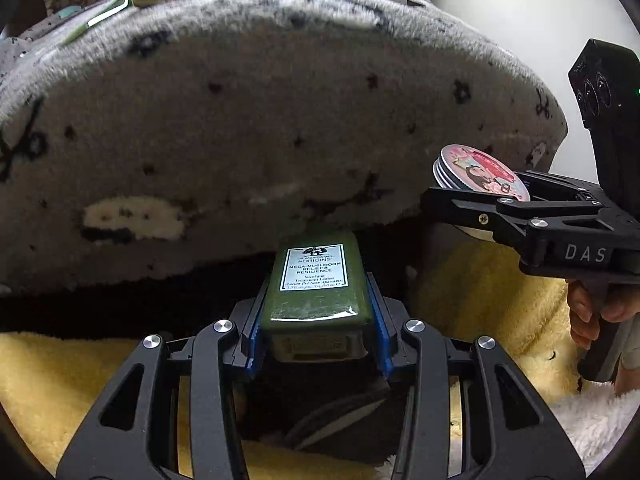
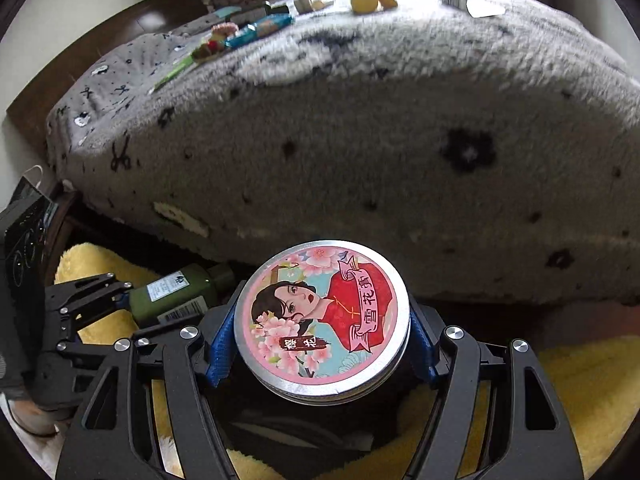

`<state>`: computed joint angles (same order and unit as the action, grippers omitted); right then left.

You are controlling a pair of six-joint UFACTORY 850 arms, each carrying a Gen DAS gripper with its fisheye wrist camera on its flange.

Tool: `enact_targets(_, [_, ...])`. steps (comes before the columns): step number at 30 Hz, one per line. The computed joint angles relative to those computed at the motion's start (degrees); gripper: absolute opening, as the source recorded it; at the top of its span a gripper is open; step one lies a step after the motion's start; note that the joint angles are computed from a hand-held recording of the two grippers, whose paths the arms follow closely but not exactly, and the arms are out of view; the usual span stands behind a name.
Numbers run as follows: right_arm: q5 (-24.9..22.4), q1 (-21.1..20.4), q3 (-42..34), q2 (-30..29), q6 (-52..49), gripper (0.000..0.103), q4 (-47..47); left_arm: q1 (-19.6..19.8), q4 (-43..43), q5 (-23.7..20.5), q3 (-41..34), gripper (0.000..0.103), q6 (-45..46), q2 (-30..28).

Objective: Collect trash
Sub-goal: 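Lower both held items below the bed edge and open both grippers over the bin, then grasp the black box with the right gripper while the left grasps the blue wipes pack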

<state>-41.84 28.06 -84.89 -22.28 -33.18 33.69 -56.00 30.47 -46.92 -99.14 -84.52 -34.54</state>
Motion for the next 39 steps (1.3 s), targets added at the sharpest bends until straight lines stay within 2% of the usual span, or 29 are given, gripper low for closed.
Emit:
enact_targets(4, [-3.34, 0.73, -1.02, -2.49, 4.43, 0.07, -3.06, 1.64, -7.62, 3.77, 1.16, 0.04, 4.25, -0.82])
enact_targets(8, [-6.53, 1.09, -2.6, -4.99, 8.13, 0.07, -4.27, 2.83, -13.56, 3.72, 0.7, 0.04, 8.48, -2.19])
enact_targets(18, [-8.07, 1.87, -3.42, -6.23, 9.07, 0.071, -4.26, 3.18, -15.89, 4.63, 1.52, 0.04, 10.53, -2.66])
enact_targets(19, [-8.17, 1.5, -3.77, -6.58, 8.84, 0.075, -4.14, 3.08, -16.16, 4.03, 0.95, 0.04, 10.74, -2.72])
enact_targets(22, [-7.16, 1.51, -3.66, -6.18, 9.44, 0.085, -4.57, 2.96, -15.24, 4.13, 1.14, 0.05, 9.9, -2.6])
enact_targets(24, [-6.19, 1.45, -4.28, -6.33, 9.92, 0.085, -5.53, 2.91, -14.25, 3.55, 0.28, 0.055, 9.24, -2.99])
enact_targets(31, [-2.47, 1.12, -3.84, -4.18, 11.2, 0.085, -8.02, 2.32, -9.31, 0.4, -0.67, 0.06, 5.37, -2.05])
enact_targets(39, [4.54, -1.3, -4.12, -1.2, 7.75, 0.085, -6.04, 0.95, 3.67, -6.2, -2.26, 0.065, -1.17, 0.55])
